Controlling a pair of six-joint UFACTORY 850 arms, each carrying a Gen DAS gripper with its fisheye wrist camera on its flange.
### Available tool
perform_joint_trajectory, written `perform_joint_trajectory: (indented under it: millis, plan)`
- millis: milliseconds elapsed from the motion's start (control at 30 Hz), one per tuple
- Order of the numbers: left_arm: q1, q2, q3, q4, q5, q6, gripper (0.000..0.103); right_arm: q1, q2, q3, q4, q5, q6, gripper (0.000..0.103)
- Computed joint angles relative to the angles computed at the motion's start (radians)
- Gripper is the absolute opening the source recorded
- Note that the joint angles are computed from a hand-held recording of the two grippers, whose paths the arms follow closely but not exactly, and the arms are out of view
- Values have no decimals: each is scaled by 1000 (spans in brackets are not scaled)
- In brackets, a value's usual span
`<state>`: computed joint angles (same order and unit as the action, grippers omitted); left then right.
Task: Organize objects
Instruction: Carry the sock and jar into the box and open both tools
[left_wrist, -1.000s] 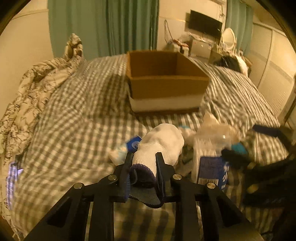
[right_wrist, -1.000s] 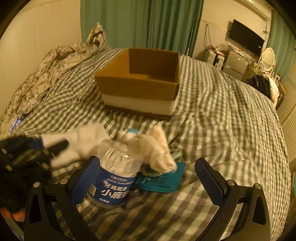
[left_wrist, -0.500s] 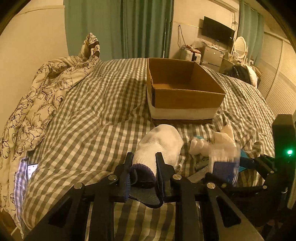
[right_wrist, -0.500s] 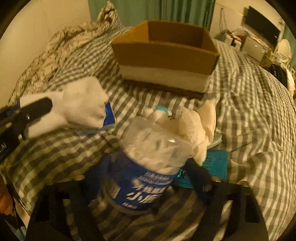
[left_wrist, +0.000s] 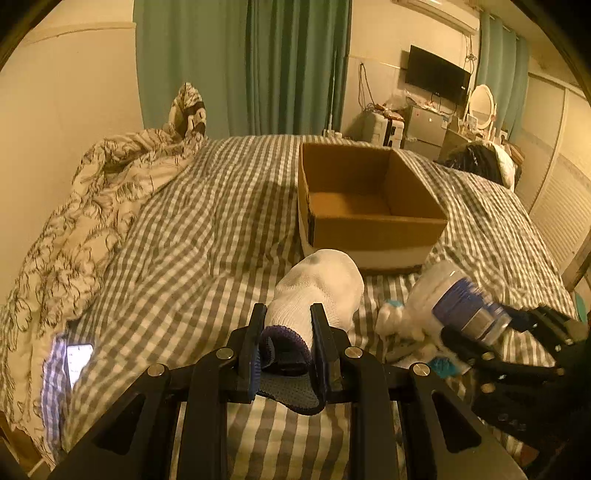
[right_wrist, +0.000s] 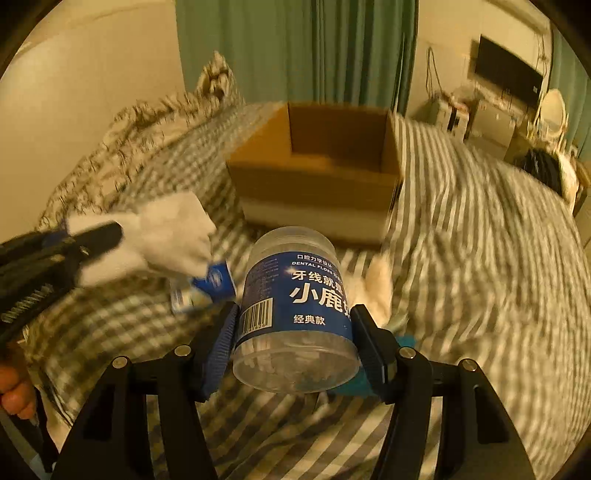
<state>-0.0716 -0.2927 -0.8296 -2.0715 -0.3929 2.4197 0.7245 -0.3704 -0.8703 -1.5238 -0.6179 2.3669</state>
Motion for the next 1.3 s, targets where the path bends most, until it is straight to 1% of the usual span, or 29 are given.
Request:
perform_joint_trajectory:
  millis: [100, 233, 333, 433, 467, 600, 733, 767, 800, 833, 933, 1000, 1067, 1100, 1133, 1167, 1200, 1233, 1267, 1300]
  plan:
    - [-18, -2, -34, 5, 9, -37, 24, -13, 49, 7, -49, -30, 17, 61]
    - [-56, -16, -113, 10, 25, -92, 24, -49, 92, -17, -74, -85, -41, 61]
    - [-82, -33, -176, 27, 23, -145, 24, -95, 106, -40, -105, -77, -64, 61]
    - [-110, -68, -250, 49, 26, -200, 24, -155, 98, -68, -137, -53, -69, 61]
    - [-118, -83, -275, 74, 21, -220, 24, -179, 92, -77, -151, -35, -66, 61]
    - [-158, -157, -379, 110, 43, -279, 24, -257, 55, -113, -195, 25, -47, 61]
    - [-192, -259, -496, 228, 75, -401, 24, -333, -10, -178, -204, 93, -61, 61]
    - [-194, -281, -519, 280, 68, -440, 24, -343, -20, -184, -208, 102, -59, 61]
    - [-200, -304, -544, 324, 77, -488, 24, -361, -36, -194, -215, 119, -49, 61]
    - [-205, -330, -570, 381, 85, -550, 24, -373, -48, -201, -224, 134, -37, 61]
    - [-215, -377, -610, 488, 97, -652, 24, -404, -67, -201, -302, 178, 48, 61]
    - [-218, -396, -627, 557, 101, -715, 24, -412, -70, -189, -362, 198, 107, 61]
    - [-215, -399, -626, 579, 95, -736, 26, -416, -64, -181, -375, 202, 131, 62]
    - [-213, -397, -624, 582, 93, -738, 26, -416, -55, -173, -382, 198, 145, 67]
    - [-213, -388, -613, 565, 97, -715, 29, -412, -40, -160, -387, 188, 161, 69]
    - [-214, -374, -596, 527, 103, -666, 39, -409, -25, -149, -389, 178, 172, 73]
    - [-214, -353, -573, 466, 116, -593, 48, -402, -3, -133, -392, 161, 183, 74]
    - [-212, -336, -555, 386, 124, -506, 66, -396, 14, -122, -388, 149, 183, 74]
    - [-209, -316, -530, 293, 125, -409, 74, -388, 32, -111, -377, 134, 172, 76]
    - [-205, -295, -507, 217, 120, -329, 75, -374, 56, -100, -347, 113, 143, 78]
